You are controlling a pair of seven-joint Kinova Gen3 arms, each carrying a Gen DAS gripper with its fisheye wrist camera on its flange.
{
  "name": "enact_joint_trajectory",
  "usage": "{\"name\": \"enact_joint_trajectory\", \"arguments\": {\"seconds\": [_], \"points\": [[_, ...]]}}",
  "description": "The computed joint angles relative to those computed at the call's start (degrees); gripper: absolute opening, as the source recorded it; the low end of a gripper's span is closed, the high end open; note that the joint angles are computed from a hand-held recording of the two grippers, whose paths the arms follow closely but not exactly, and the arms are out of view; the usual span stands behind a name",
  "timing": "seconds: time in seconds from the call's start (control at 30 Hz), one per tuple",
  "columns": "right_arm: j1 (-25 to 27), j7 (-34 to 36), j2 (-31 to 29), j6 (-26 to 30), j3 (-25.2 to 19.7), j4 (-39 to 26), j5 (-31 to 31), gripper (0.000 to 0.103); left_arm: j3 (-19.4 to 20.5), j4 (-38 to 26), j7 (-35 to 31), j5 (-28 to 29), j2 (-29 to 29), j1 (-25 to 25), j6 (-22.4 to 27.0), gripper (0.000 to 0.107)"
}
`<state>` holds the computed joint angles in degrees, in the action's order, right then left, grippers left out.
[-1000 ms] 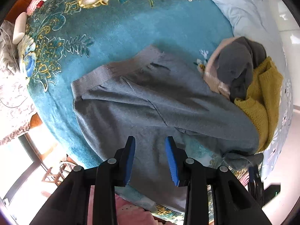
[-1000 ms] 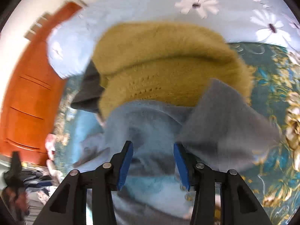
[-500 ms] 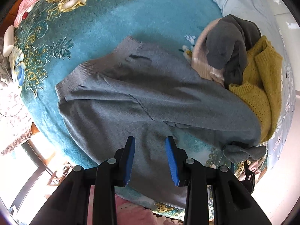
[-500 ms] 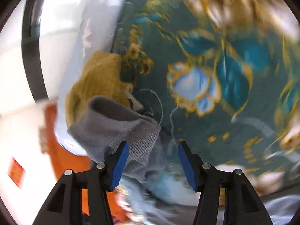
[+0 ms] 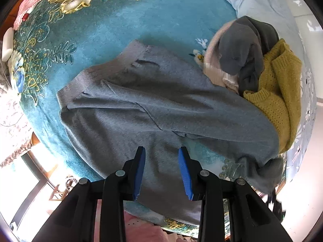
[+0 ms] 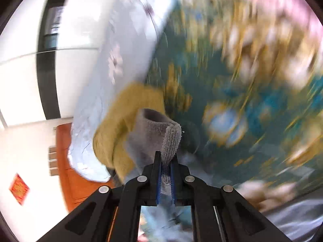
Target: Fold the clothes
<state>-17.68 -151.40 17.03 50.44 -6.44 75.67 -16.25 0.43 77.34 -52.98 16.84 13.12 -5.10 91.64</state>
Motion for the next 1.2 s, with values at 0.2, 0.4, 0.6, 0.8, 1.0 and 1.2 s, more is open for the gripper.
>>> {"name": "enact_joint_trajectory", "arguments": {"seconds": [0.2,0.4,0.6,0.8,1.0,1.2], "points": [[-1.44,-9.08,-2.5,12.98,8.17,-0.03,11.47,0.008,-1.04,3.03,0.44,0.24,-0.91,-1.45,-1.45,0.034],[5.73,-14.65,0.82,19.91,-0.5,0.55,13.63,0.012,-1.78,3.19,0.26,0.72,-0.68,-3.35,-2.91,0.034],[4.12,-21.29,1.45,31.44,-3.62,-6.69,22.76,0.052,-2.83,3.93,1.29,4.85,1.29,-6.62,-8.06,0.035],[5.08,-13.49,8.08,32.15,-7.79,-18.82,18.98,0.052,-2.73,6.18,6.91,11.88,5.72,-9.44,-17.13,0.037],[4.07,-19.28,18.57,32.17,-6.7,-25.57,12.86,0.053,-1.42,4.5,12.68,14.7,12.35,-11.09,-20.94,0.046],[-0.98,-23.57,27.34,43.82,4.96,-37.51,7.76,0.053,0.44,-3.42,14.97,11.93,20.78,-11.61,-16.45,0.047]]}}
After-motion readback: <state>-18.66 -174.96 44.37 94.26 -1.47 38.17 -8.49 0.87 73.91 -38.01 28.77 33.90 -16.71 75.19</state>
